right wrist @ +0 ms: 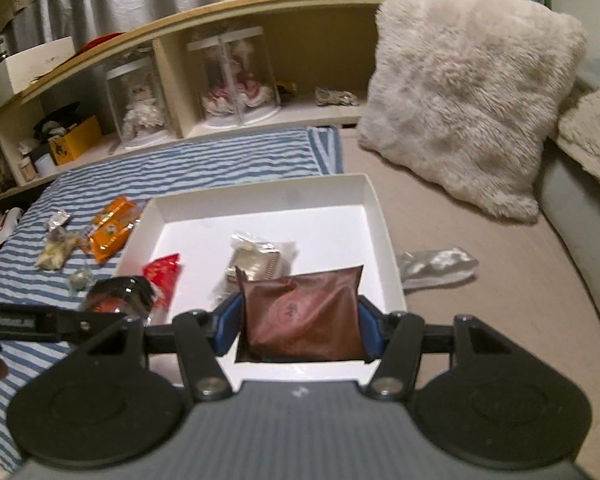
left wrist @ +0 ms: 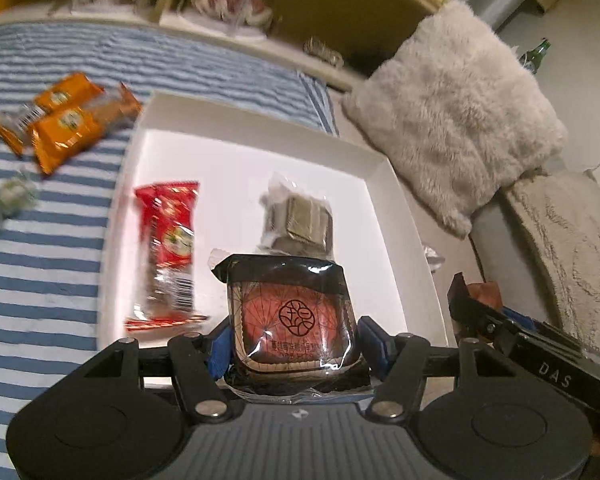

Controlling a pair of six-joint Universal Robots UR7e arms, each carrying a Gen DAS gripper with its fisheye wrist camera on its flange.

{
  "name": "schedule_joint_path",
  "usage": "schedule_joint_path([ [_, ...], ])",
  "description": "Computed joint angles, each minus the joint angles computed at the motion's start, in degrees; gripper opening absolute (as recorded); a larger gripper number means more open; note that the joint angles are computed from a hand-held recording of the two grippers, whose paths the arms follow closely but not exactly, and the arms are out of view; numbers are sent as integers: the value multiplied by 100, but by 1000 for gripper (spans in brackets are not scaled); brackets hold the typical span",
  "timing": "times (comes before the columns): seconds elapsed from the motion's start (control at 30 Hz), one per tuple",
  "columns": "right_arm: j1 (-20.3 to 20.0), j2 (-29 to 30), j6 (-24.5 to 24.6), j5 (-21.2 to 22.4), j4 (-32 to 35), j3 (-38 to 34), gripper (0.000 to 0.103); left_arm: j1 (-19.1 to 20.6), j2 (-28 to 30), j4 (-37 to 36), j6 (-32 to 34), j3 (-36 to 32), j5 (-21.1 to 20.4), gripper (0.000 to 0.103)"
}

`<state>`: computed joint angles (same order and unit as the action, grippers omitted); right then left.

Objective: Organize snacks
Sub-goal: 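Carry both snacks into the white tray and release them beside the others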

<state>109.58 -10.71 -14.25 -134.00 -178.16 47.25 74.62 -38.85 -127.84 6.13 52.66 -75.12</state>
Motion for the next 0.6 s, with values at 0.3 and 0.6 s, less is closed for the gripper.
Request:
schedule_joint_path([
  [0.3,-246,-126,465,140,256,134,65,10,705,688,-176,-928,157,65],
  [0.6,-385,11,742,226,667,-196,65,66,1167,788,-49,-1494,355,65],
])
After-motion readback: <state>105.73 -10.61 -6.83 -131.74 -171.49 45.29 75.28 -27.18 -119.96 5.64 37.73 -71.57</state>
